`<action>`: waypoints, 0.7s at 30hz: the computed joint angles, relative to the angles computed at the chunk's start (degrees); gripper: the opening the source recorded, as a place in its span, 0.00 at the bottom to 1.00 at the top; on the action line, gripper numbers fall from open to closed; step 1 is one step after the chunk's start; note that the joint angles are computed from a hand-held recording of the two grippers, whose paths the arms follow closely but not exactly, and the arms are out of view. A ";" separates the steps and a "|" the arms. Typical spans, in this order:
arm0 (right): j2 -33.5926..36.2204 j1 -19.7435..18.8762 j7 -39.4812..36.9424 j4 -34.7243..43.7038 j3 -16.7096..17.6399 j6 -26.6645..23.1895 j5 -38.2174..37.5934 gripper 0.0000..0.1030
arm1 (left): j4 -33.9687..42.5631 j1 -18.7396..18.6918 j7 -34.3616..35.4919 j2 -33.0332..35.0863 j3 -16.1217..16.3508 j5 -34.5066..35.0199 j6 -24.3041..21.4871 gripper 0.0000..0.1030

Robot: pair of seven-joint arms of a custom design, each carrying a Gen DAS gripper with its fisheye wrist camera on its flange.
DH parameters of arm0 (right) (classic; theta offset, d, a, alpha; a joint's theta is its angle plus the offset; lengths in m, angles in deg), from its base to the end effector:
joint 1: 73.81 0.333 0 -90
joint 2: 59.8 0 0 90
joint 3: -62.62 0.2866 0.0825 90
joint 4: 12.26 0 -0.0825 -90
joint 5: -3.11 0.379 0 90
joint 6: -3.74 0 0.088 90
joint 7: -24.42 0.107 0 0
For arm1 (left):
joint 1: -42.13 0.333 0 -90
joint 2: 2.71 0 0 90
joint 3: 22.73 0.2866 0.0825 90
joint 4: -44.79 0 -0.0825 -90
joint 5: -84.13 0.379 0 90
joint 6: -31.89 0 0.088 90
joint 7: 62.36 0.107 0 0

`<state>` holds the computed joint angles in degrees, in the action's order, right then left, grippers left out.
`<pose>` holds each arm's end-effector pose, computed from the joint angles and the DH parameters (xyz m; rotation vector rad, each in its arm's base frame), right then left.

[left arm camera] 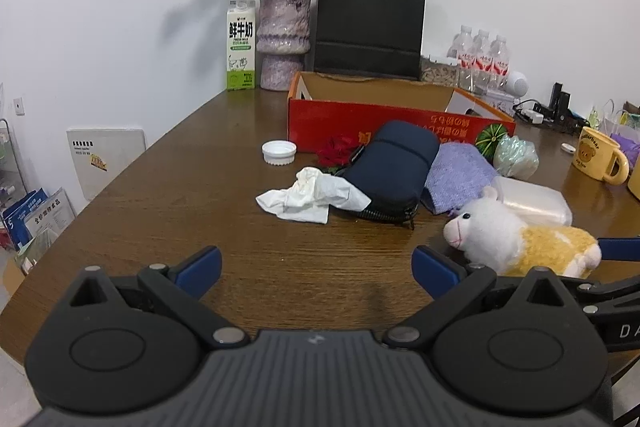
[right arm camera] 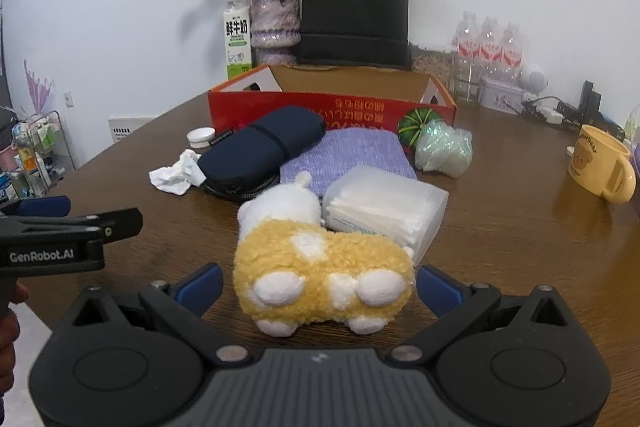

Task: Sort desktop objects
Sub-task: 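Move the right gripper onto the yellow plush sheep and close it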

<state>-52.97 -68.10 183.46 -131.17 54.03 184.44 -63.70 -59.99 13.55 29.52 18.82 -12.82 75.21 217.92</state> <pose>0.5816 0.0551 0.4193 -1.5895 1.7103 -0.8620 0.6367 -0.2143 0.4367 -1.4214 1.8163 -1.0821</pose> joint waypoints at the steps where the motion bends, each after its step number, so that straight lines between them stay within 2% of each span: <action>1: 0.38 -0.43 -1.83 0.01 0.51 0.06 1.99 1.00 | 0.38 -0.47 -0.19 0.30 0.56 0.06 -0.42 1.00; 5: 1.86 -0.39 -6.99 0.57 0.83 -0.34 7.94 1.00 | 2.39 -0.27 -1.39 1.63 0.71 1.18 -2.39 1.00; 13: 4.43 0.73 -16.53 1.62 0.55 -0.82 19.20 1.00 | 6.62 2.37 -5.75 4.06 -1.39 6.25 -6.65 1.00; 21: 6.42 0.47 -26.19 2.45 1.82 -1.30 30.19 1.00 | 9.91 4.99 -9.03 5.95 -3.82 10.76 -9.85 1.00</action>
